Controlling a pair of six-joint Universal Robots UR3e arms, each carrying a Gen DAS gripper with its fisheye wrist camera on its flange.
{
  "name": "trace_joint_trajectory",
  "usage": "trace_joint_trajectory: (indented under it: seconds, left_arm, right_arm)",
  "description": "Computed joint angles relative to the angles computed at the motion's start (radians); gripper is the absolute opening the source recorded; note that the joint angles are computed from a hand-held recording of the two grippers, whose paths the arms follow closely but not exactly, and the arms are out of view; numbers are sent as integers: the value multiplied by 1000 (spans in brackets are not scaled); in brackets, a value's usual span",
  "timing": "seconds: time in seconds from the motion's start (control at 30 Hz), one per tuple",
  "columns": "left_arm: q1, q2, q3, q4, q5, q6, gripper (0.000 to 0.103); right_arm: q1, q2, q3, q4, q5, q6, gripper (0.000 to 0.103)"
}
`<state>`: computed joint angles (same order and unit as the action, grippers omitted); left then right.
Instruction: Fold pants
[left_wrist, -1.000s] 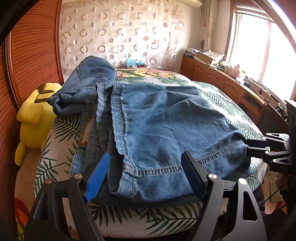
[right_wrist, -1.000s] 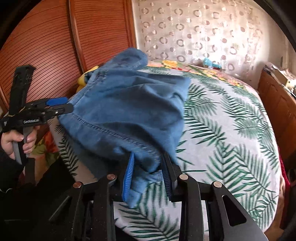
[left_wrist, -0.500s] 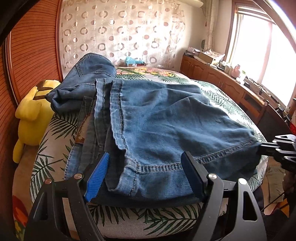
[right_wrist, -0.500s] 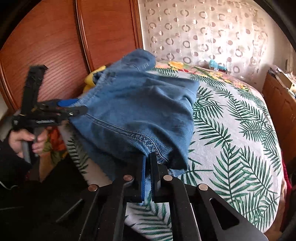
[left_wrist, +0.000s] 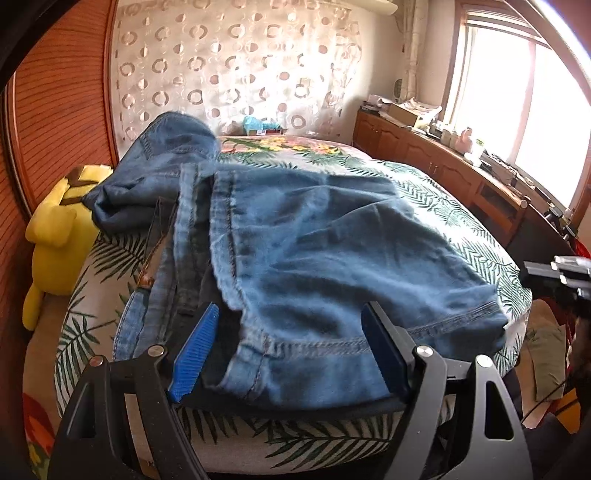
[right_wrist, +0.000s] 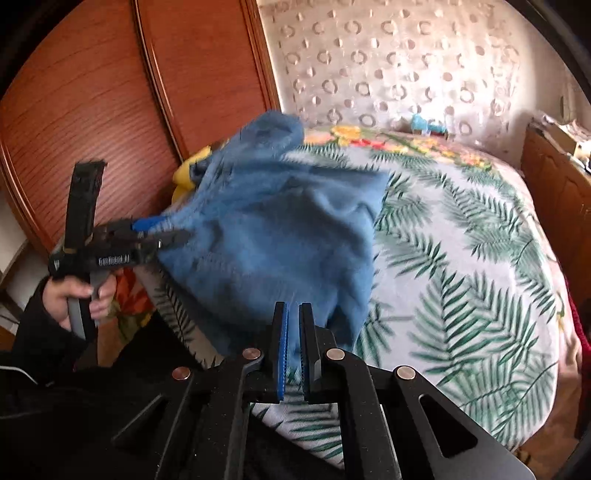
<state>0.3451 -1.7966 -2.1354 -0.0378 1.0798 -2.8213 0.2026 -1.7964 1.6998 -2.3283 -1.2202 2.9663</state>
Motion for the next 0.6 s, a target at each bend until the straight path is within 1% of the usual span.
trace_joint_trajectory:
  seconds: [0.03, 0.13, 0.27, 0.33, 0.37, 0.4, 0.47, 0.6]
  left_arm:
    - [-9, 2, 5, 0, 1, -2, 80]
    - [-35, 3, 24, 3, 8, -13, 80]
    - [-84, -14, 64, -5, 23, -19, 80]
    - [-115, -43, 99, -13, 43, -23, 80]
    - [-133, -62, 120, -17, 60, -26, 80]
    - [-147, -77, 136, -18, 73, -30, 80]
    - [-167, -96, 155, -17, 85, -39, 80]
    - [-187, -119, 172, -16, 96, -54, 80]
  right_arm:
    - [0, 9, -18, -2, -15, 2, 8]
    - [-25, 40, -60, -15, -10, 2, 10]
    - [-8, 134, -148, -44, -62, 10, 12]
    - [0, 200, -209, -50, -88, 16, 17]
    - [4, 241, -244, -53, -93, 18, 21]
    - [3, 288, -293, -50, -92, 28, 21]
    - [5, 387, -403, -22, -89, 55, 21]
    - [41, 563, -619, 21, -131, 68, 21]
